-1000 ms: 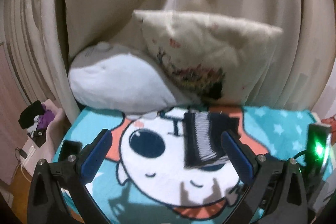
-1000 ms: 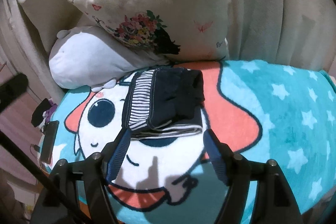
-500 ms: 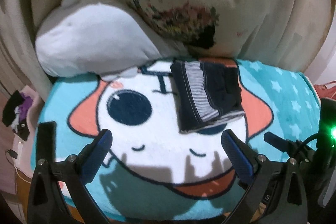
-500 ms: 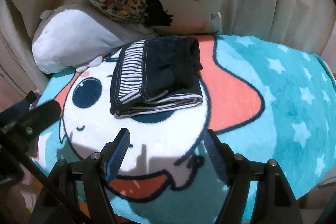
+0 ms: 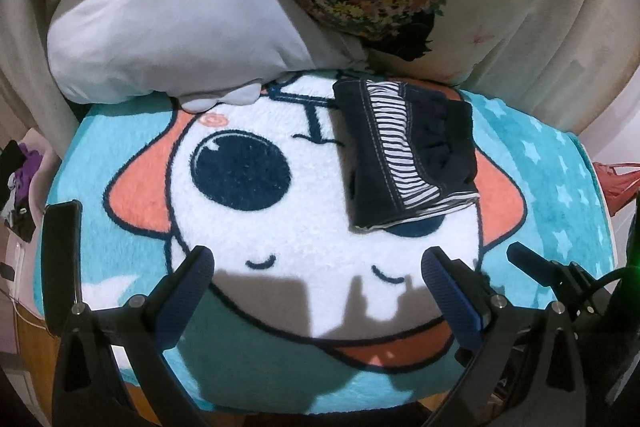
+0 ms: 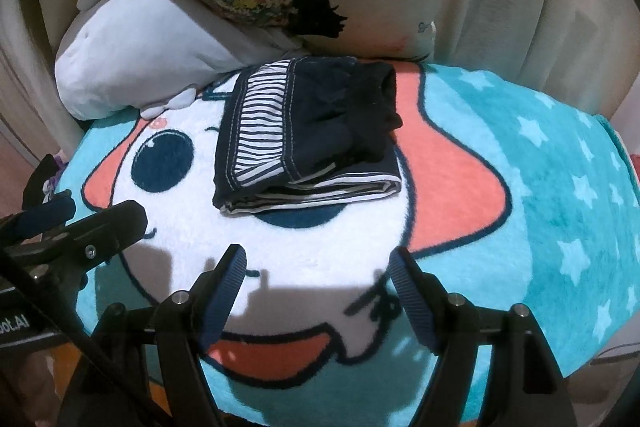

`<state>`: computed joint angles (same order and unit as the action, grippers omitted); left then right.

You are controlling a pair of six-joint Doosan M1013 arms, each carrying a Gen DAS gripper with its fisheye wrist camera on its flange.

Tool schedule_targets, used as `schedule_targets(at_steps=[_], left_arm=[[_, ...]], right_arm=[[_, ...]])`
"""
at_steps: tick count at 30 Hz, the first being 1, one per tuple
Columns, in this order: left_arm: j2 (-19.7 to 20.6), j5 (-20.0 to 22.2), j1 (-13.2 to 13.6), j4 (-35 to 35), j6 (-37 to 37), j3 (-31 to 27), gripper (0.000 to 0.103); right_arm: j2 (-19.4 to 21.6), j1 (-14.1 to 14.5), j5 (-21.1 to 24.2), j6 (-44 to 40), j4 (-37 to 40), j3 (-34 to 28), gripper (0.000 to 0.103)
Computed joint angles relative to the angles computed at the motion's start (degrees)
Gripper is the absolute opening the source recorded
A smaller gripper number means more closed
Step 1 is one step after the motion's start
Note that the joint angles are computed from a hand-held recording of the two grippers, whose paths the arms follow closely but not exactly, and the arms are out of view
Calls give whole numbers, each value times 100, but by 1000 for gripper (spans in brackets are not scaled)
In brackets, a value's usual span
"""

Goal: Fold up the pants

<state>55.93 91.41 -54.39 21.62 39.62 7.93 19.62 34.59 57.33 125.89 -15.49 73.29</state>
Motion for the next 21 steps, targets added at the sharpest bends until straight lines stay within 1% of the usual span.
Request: schedule_targets(at_steps=[9, 15, 21], left_arm=[[-299, -293, 39, -12, -114, 604, 103], [-410, -403, 47, -23, -158, 831, 103], [-583, -548, 62, -63, -262, 1180, 103]], right_arm=[[92, 41, 90, -50, 2, -122, 79], [157, 72, 153, -84, 44, -206, 80], [186, 97, 214, -23, 48, -242, 80]])
